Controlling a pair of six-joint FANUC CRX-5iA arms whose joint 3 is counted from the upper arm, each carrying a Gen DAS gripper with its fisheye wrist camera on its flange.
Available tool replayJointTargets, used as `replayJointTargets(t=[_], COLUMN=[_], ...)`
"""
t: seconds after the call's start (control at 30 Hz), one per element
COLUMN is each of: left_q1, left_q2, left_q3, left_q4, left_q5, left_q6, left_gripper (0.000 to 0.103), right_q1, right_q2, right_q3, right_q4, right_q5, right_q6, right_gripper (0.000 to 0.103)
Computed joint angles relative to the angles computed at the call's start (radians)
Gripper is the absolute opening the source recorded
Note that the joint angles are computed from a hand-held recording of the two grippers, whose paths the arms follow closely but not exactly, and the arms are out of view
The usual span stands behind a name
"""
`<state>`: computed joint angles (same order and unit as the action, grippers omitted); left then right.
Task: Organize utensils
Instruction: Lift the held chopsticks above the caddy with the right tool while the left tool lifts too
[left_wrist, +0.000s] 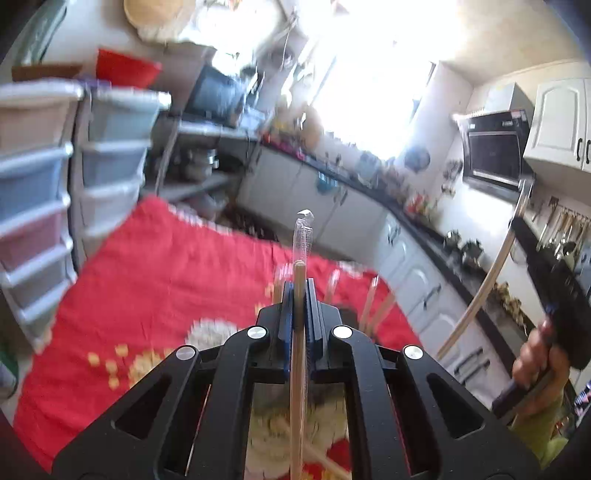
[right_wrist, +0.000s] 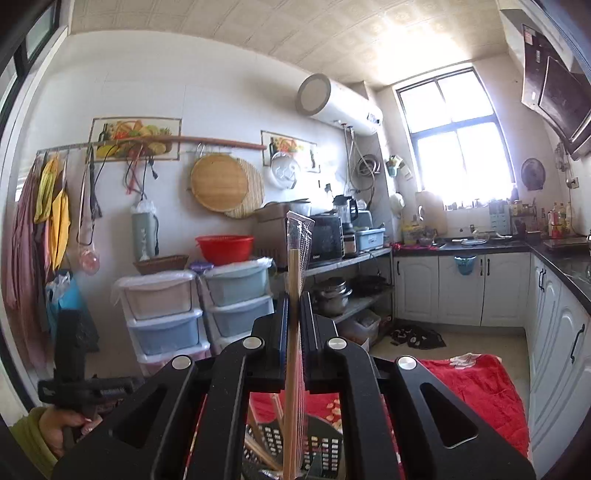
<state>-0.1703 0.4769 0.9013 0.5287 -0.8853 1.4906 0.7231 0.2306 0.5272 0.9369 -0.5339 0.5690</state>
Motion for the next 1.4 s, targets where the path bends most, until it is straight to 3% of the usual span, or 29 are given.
replayJointTargets(t=[0.4, 0.5, 0.57, 0.87, 1.17, 1.4], left_q1=[-0.062, -0.072, -0.082, -0.102, -0.107, -0.115], left_q2=[0.059, 0.061, 0.045, 0.053, 0.050, 0.048], left_q3=[0.188, 0.176, 0.130, 0.084, 0.051, 0.010], left_q4=[-0.201, -0.213, -0.230, -0.271, -0.374, -0.364], left_q5=[0.141, 0.203, 0.284, 0.376, 0.395, 0.422], left_q6=[0.160, 0.163, 0.166, 0.192, 0.288, 0.275], left_gripper=[0.003, 0.003, 0.003, 0.003, 0.003, 0.003], right_q1=[-0.059, -0.074, -0.083, -0.109, -0.130, -0.138], right_q2=[0.000, -0.003, -0.004, 0.001, 0.006, 0.026], right_q3=[-0.060, -0.080, -0.095, -0.130, -0.167, -0.189], right_q4=[0.206, 0.245, 0.282, 0.334, 0.381, 0.419], right_q5=[0.108, 0.126, 0.132, 0.165, 0.180, 0.160], right_q6=[-0.182, -0.221, -0.258, -0.340, -0.414, -0.478], right_gripper=[0.006, 0.006, 0.006, 0.006, 0.006, 0.006])
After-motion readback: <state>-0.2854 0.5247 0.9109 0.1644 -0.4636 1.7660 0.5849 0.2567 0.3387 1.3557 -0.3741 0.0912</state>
